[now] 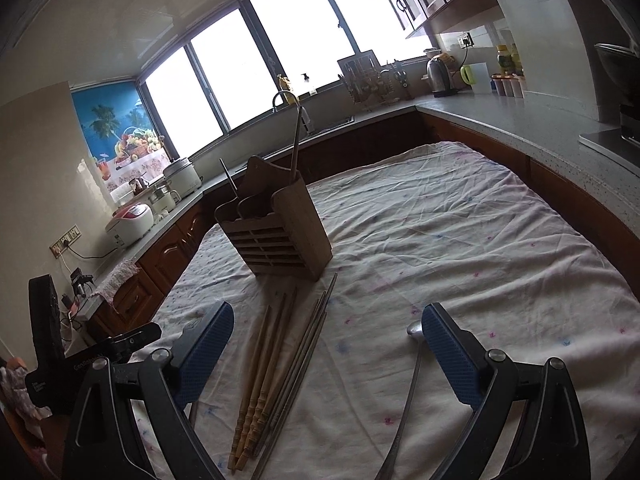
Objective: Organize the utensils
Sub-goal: 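Withdraw both tools from the holder back toward the utensils, then grasp a wooden chopstick with the left tool while the right tool grasps a metal chopstick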
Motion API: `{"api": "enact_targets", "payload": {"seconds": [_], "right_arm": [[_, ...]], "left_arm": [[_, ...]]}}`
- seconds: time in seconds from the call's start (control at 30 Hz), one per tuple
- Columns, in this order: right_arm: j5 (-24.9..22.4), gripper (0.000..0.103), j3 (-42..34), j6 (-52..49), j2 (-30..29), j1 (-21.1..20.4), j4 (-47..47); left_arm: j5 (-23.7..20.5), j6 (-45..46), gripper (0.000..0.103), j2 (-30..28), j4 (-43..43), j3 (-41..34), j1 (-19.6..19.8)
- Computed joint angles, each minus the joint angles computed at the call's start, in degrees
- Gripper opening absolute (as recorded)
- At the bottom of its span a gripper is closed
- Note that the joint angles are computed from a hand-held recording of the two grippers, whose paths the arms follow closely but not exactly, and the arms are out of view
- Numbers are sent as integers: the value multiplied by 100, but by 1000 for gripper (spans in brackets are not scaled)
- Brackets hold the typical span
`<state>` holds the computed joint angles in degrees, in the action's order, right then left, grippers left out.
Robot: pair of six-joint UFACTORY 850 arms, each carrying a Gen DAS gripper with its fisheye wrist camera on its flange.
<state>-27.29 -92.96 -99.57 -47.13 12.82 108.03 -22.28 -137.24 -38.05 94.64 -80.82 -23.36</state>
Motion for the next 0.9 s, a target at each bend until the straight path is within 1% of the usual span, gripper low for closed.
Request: {"api": "enact_targets", "payload": {"seconds": [0.23, 0.4, 0.47, 0.5, 0.53, 0.57, 0.6, 0.63, 0.7, 0.73, 0.83, 0.87, 0.9], "right_arm": [[54, 97, -223, 542, -156, 30, -497], [39, 95, -612, 1371, -404, 45, -1273], [63, 92, -782, 1666, -505, 66, -1572], [73, 86, -881, 1819, -561, 78, -1743], [88, 80, -994, 2016, -624, 93, -1952], [107, 78, -1131, 2296, -700, 110, -2239], [78, 73, -1289, 2586, -792, 118, -2522], [42, 66, -1447, 2849, -885, 126, -2766], [7, 57, -1823, 3495, -1104, 159, -3403], [-44, 53, -2040, 3827, -1236, 175, -3722], [-303, 44, -2855, 4923, -1724, 213, -4704], [-408, 42, -3157, 5230, -1904, 225, -4980], [-498, 39, -3455, 5523, -2081, 238, -5235]], "left_arm": [[70, 350, 82, -103, -306, -137, 24], [189, 737, 82, -253, -649, -350, 75], [254, 978, 82, -329, -844, -467, 104], [275, 1177, 82, -381, -1009, -549, 114], [293, 1412, 82, -432, -1202, -633, 129], [319, 1680, 82, -487, -1424, -724, 144], [352, 2045, 82, -554, -1738, -838, 162], [386, 2501, 80, -633, -2133, -969, 183], [438, 3533, 73, -814, -3037, -1259, 230], [460, 4054, 68, -910, -3515, -1406, 257], [451, 5428, 56, -1199, -4788, -1837, 322], [436, 5848, 52, -1288, -5175, -1973, 344], [399, 6197, 52, -1381, -5496, -2114, 357]]}}
